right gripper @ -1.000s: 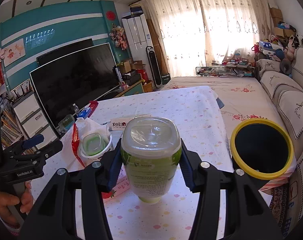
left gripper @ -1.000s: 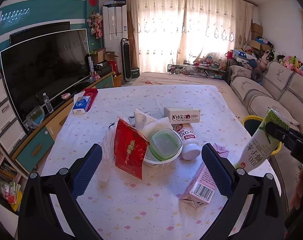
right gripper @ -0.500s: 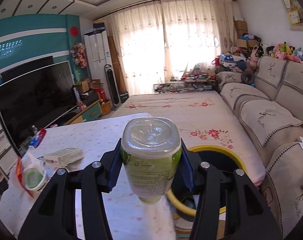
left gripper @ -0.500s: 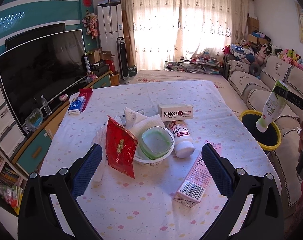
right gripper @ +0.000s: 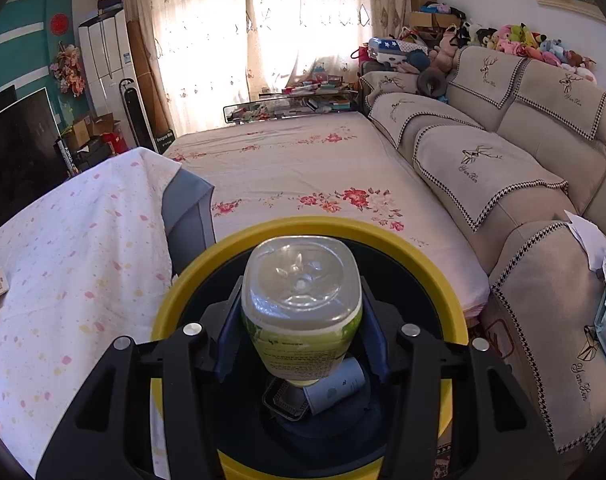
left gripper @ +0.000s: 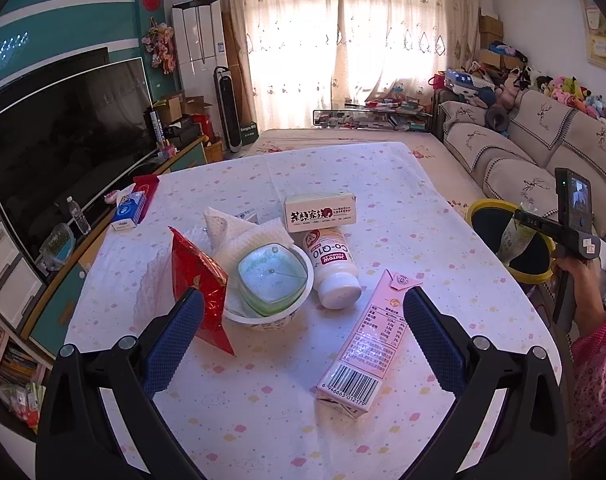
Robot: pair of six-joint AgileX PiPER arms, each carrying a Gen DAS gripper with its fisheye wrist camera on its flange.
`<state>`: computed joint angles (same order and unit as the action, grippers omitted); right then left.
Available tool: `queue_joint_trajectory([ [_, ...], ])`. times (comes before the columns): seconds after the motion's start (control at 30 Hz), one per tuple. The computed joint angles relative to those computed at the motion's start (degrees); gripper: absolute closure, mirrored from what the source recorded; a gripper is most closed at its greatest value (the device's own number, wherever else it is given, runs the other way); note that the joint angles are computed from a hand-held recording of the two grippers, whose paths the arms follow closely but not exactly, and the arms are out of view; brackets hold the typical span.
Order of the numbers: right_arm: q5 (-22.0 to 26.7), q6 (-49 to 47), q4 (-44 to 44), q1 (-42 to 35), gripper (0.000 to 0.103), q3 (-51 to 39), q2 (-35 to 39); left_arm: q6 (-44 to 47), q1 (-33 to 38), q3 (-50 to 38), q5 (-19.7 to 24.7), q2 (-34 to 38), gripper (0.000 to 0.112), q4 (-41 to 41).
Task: Collect trash
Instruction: 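Carry the drink bottle over the yellow bin and open the right gripper, then grasp the pink strawberry milk carton with the left gripper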
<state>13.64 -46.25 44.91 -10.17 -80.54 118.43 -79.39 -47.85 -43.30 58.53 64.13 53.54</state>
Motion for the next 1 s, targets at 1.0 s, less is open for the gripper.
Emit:
queue_joint_trajectory([
  [1.0,2.6,-37.1,36.0,-3.4,0.049,19.0,-12.0,9.0,8.4,7.0,-21.3,8.1,0.042,-7.4],
])
